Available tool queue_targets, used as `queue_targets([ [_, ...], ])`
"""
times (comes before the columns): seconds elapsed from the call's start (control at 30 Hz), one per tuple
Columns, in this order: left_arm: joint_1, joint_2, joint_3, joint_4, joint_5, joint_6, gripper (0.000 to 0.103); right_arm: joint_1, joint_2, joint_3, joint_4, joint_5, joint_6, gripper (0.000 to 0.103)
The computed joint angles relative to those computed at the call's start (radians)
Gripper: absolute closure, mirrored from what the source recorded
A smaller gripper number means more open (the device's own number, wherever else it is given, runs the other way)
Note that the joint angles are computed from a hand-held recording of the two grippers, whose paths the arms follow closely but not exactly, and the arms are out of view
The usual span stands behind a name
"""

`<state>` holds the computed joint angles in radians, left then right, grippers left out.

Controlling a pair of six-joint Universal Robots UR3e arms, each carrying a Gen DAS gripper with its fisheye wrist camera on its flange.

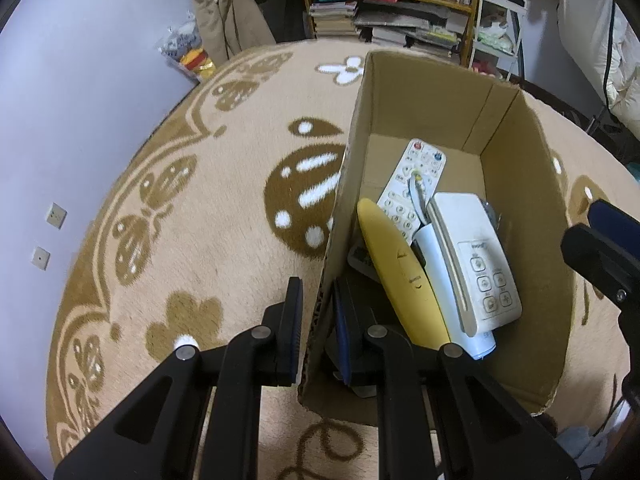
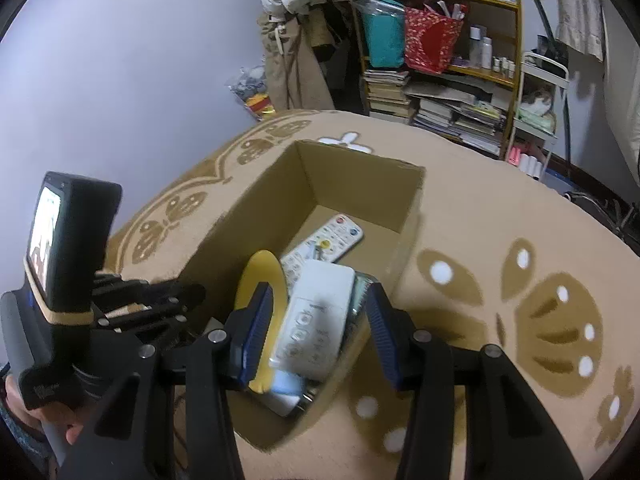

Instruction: Organize rigid objects

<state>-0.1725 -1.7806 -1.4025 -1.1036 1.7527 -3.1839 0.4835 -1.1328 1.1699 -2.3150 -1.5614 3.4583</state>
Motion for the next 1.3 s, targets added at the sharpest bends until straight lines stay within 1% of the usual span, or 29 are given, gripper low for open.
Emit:
queue_targets([
  [0.1, -0.002, 0.017, -0.001, -0.004, -0.01, 0.005, 0.088, -0.015, -0.051, 0.052, 0.01, -0.009, 0.015, 0.047],
  [0.2, -0.009, 0.036, 0.003, -0.021, -0.019, 0.013, 0.087, -0.032, -0.112, 0.114, 0.014, -0.023, 0.05, 0.035],
  [0.23, -0.013, 0.043, 0.002, -0.021, -0.021, 0.018, 0.086, -0.038, -0.135, 0.139, 0.014, -0.029, 0.062, 0.034],
  [0.27, -0.021, 0.051, 0.004, -0.022, -0.017, 0.023, 0.08, -0.044, -0.156, 0.159, 0.016, -0.034, 0.071, 0.034],
  [0.3, -0.03, 0.06, 0.006, -0.024, -0.011, 0.027, 0.077, -0.047, -0.167, 0.163, 0.029, -0.04, 0.077, 0.033],
  [0.33, -0.038, 0.073, 0.001, -0.018, -0.011, 0.033, 0.069, -0.05, -0.183, 0.175, 0.04, -0.048, 0.081, 0.032],
  [0.37, -0.043, 0.081, -0.002, -0.012, -0.009, 0.033, 0.059, -0.056, -0.206, 0.192, 0.051, -0.053, 0.084, 0.03],
  [0.43, -0.06, 0.108, -0.019, 0.014, 0.006, 0.035, 0.046, -0.06, -0.248, 0.224, 0.07, -0.069, 0.099, 0.021],
  [0.5, -0.077, 0.125, -0.025, 0.027, 0.027, 0.041, 0.038, -0.061, -0.289, 0.253, 0.08, -0.083, 0.115, 0.018],
  [0.53, -0.083, 0.133, -0.024, 0.025, 0.032, 0.046, 0.032, -0.061, -0.308, 0.261, 0.095, -0.088, 0.12, 0.018],
  [0.6, -0.09, 0.162, -0.036, 0.023, 0.021, 0.05, 0.028, -0.059, -0.344, 0.281, 0.12, -0.096, 0.128, 0.017],
  [0.67, -0.092, 0.188, -0.049, 0.022, 0.013, 0.047, 0.02, -0.05, -0.374, 0.295, 0.139, -0.114, 0.145, 0.011],
  [0.73, -0.099, 0.216, -0.067, 0.031, 0.015, 0.043, 0.015, -0.035, -0.411, 0.323, 0.141, -0.144, 0.169, 0.002],
  [0.77, -0.104, 0.231, -0.076, 0.04, 0.019, 0.043, 0.011, -0.027, -0.427, 0.339, 0.135, -0.158, 0.18, 0.0],
  [0.87, -0.13, 0.267, -0.09, 0.061, 0.05, 0.046, 0.003, -0.007, -0.471, 0.372, 0.127, -0.189, 0.209, 0.0],
  [1.17, -0.179, 0.355, -0.105, 0.039, 0.09, 0.028, 0.002, 0.012, -0.607, 0.477, 0.121, -0.212, 0.285, 0.0],
  [1.3, -0.188, 0.391, -0.116, 0.025, 0.086, 0.006, 0.002, 0.041, -0.642, 0.496, 0.127, -0.26, 0.304, 0.0],
])
